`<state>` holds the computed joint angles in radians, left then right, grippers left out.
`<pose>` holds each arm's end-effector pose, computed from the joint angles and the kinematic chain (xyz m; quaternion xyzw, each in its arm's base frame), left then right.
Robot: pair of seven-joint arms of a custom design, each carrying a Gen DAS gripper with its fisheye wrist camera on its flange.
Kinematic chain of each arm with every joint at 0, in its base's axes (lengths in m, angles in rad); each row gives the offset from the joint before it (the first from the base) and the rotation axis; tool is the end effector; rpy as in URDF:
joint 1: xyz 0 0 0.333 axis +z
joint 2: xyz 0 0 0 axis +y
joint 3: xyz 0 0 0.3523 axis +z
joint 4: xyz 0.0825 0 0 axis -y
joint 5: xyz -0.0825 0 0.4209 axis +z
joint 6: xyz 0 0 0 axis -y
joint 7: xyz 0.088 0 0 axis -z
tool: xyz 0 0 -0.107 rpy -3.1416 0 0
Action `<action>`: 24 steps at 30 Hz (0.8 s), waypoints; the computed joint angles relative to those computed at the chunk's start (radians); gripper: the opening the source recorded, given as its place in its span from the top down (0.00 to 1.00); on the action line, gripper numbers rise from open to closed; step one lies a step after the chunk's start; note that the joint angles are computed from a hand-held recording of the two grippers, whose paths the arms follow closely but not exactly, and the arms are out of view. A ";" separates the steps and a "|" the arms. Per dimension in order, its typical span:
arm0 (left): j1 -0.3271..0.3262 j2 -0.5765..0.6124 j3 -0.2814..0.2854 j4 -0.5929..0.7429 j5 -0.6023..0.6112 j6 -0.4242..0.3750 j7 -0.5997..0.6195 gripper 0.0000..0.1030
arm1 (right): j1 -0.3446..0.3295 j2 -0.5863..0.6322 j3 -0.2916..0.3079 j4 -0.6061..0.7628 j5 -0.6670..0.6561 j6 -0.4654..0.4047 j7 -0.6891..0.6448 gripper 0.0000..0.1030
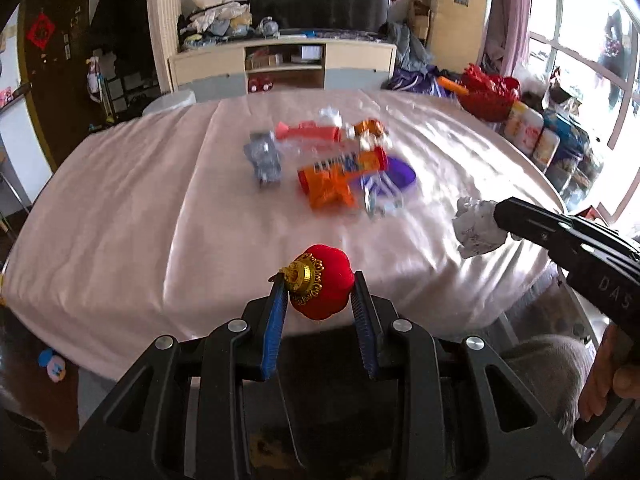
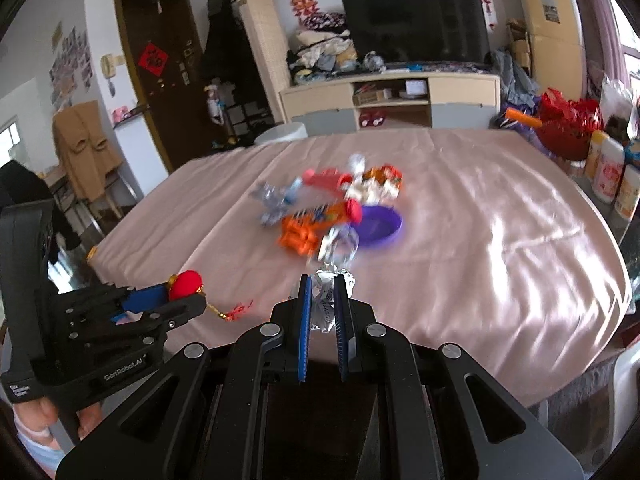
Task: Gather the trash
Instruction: 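Carry both held items over the black bin and open both tools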
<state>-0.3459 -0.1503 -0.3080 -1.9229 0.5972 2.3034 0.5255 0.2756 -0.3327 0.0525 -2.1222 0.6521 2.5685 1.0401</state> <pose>0.4685 -0.3597 0.6420 -0.6858 0.6243 -0.2616 0.2672 0.5025 0.1652 0.6645 -0.7602 0.4760 -0.1191 0.4259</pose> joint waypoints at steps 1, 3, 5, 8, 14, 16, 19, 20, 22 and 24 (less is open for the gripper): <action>-0.003 -0.004 -0.003 -0.007 -0.005 -0.001 -0.001 0.70 | 0.001 -0.006 -0.001 -0.010 0.001 -0.007 0.000 0.88; -0.013 -0.017 -0.009 -0.034 -0.022 -0.005 -0.013 0.70 | 0.001 -0.017 -0.003 -0.037 0.000 -0.025 0.001 0.88; -0.019 -0.025 -0.011 -0.058 -0.039 0.001 -0.027 0.70 | -0.002 -0.023 -0.001 -0.062 -0.004 -0.039 0.008 0.88; -0.030 -0.032 -0.006 -0.103 -0.095 0.018 -0.044 0.70 | -0.007 -0.028 0.005 -0.097 -0.014 -0.054 0.025 0.88; -0.043 -0.004 0.001 -0.148 -0.172 0.020 -0.046 0.70 | -0.014 0.003 0.007 -0.135 -0.035 -0.107 0.064 0.88; -0.046 0.002 0.004 -0.162 -0.192 0.023 -0.043 0.70 | -0.018 0.016 0.007 -0.136 -0.044 -0.132 0.076 0.88; -0.048 0.018 0.007 -0.171 -0.217 0.029 -0.034 0.70 | -0.021 0.018 0.014 -0.142 -0.062 -0.143 0.095 0.85; -0.048 0.021 0.009 -0.172 -0.226 0.032 -0.028 0.69 | -0.022 0.017 0.017 -0.143 -0.068 -0.145 0.101 0.85; -0.047 0.023 0.010 -0.174 -0.231 0.033 -0.026 0.57 | -0.022 0.019 0.022 -0.142 -0.080 -0.148 0.112 0.85; -0.044 0.020 0.009 -0.177 -0.223 0.034 -0.030 0.47 | -0.021 0.021 0.024 -0.140 -0.087 -0.151 0.123 0.84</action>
<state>-0.3904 -0.1307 -0.2990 -2.1003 0.3739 2.3370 0.4957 0.2546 -0.3119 0.0761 -2.2624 0.5654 2.4176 1.1628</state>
